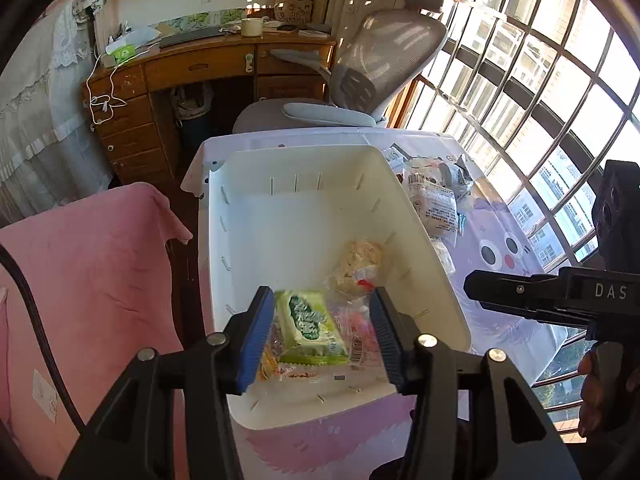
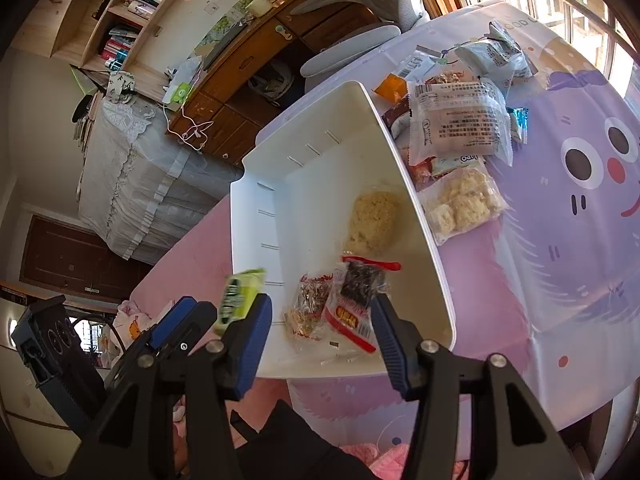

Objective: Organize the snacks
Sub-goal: 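Carry both packets over the white tray and open both tools to release them, then withdraw both tools from the tray toward the remaining snacks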

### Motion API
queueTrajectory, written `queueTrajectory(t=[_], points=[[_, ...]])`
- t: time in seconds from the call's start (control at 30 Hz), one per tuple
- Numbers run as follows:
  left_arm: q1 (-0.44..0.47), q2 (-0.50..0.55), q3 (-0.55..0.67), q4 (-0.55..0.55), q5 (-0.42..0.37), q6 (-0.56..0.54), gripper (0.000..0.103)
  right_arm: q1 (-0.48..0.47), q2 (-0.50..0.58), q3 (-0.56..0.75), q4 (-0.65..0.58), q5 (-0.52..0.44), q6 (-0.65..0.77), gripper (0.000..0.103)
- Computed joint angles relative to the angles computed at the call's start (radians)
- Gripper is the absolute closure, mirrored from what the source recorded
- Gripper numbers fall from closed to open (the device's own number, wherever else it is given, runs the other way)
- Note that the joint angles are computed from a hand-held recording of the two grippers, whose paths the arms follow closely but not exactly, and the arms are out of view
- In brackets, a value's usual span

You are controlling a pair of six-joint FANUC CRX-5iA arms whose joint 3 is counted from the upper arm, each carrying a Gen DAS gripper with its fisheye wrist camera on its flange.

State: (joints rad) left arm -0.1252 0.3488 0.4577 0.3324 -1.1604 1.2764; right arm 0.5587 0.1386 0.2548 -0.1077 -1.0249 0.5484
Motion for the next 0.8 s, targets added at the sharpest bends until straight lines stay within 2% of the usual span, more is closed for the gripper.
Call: queueTrajectory(t=[0.1, 0.3, 0.57, 0.8], points=[[-0.002, -0.002, -0.009, 0.016, 0.006, -0.012, 0.037, 0.009, -0.018, -0.031, 0.028, 0.009, -0.040, 0.049], [-0.020, 0.005, -0.008, 0.035, -0.007, -0.017, 0.024, 0.024, -0.062, -0.098, 0.095, 0.009, -0.102, 0.048], [-0.073, 0.026, 0.034, 0.016, -0.029, 0.000, 0.022, 0.025, -0.133, -0.202, 0.174, 0.008, -0.141, 0.048], [-0.151, 0.060, 0.119, -0.049, -0.050, 0.109, 0.016, -0.025, -0.191, -0.251, 0.186, -0.020, -0.055, 0.048]])
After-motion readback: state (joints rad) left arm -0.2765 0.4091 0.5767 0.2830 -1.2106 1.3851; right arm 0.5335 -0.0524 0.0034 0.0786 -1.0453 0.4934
